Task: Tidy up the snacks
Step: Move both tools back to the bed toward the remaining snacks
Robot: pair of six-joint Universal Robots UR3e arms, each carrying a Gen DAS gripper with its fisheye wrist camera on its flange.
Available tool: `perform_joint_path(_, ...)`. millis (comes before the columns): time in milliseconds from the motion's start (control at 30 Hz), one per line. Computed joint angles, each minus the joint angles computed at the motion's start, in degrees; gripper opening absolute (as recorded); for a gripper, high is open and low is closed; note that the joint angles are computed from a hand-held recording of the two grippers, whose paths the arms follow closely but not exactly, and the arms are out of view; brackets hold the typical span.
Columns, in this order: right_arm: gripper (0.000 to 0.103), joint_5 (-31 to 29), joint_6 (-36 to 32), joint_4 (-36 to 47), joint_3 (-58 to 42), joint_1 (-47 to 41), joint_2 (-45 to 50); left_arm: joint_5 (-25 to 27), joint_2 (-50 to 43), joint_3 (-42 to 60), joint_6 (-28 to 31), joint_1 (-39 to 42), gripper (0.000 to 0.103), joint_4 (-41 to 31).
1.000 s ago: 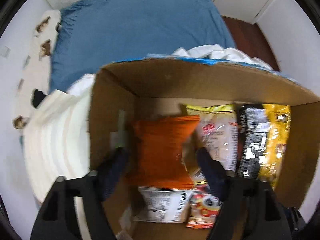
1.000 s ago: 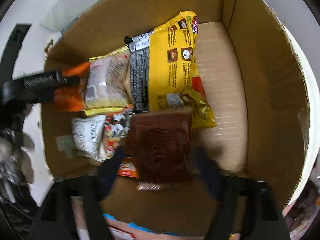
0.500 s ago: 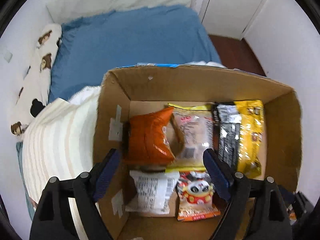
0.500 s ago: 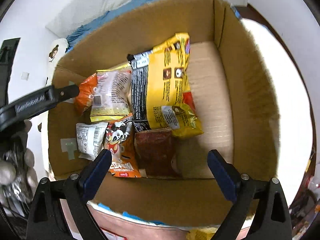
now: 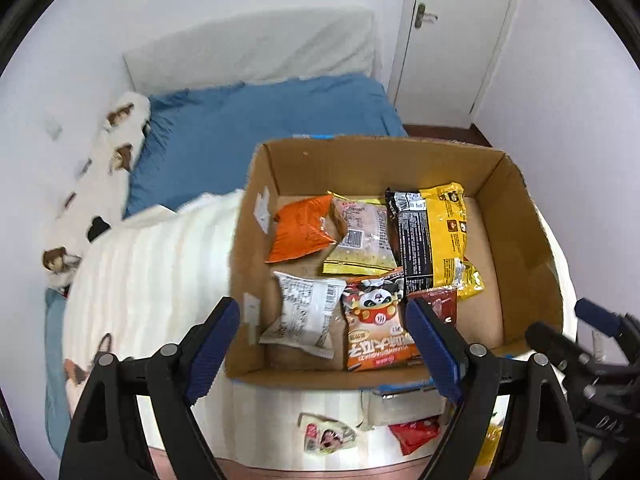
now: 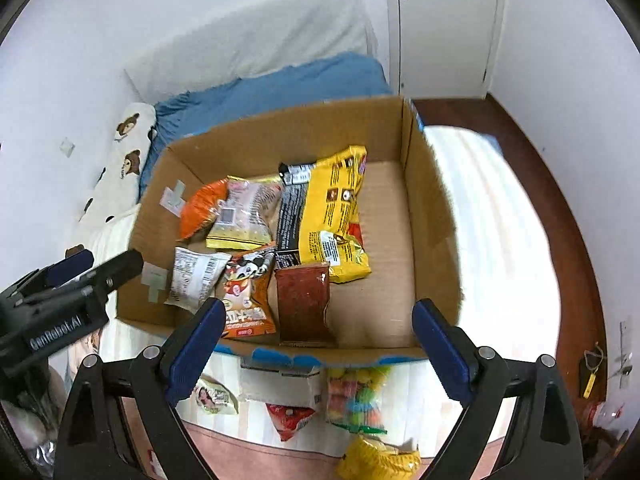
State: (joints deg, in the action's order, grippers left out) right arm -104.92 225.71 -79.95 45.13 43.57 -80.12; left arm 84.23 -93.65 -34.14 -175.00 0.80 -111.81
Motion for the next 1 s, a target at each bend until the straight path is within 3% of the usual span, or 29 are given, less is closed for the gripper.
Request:
perform_joint_path(267,0.093,-5.9,5.2,8.4,-14.0,8.6,3.7,-5.7,8.8,0.8,2.6,6.5,0.085,-6.3)
perform_joint_path(400,0.092,-6.3,8.4,7.3,-12.5,11.8,2.3,-9.1,14.4,-1.8,4.7,11.3,0.085,-9.8)
perform_joint_path(533,0.092,-0.1,10.8,3.3,0.5,11.6,-5.0,-9.2,22.1,-11.0,7.5,14.7,0.085,-11.4)
perform_joint_path(700,0.092,6.8,19.3,-4.9,28.9,9.7,-19.9,-4.3,32.6,-31.8,6.9,13.8,0.085,-9.1)
perform_joint_path(867,0.092,11.0,23.9,-11.0,49.6,6.5,-31.0,2.6,36.7,-48.3,0.9,4.9,0.085,-2.1)
perform_joint_path(1000,0.092,13.0,22.4,-14.7,60.2,2.0,-38.0,3.8,37.2,-55.4,-2.6,0.6,0.085,-0.4)
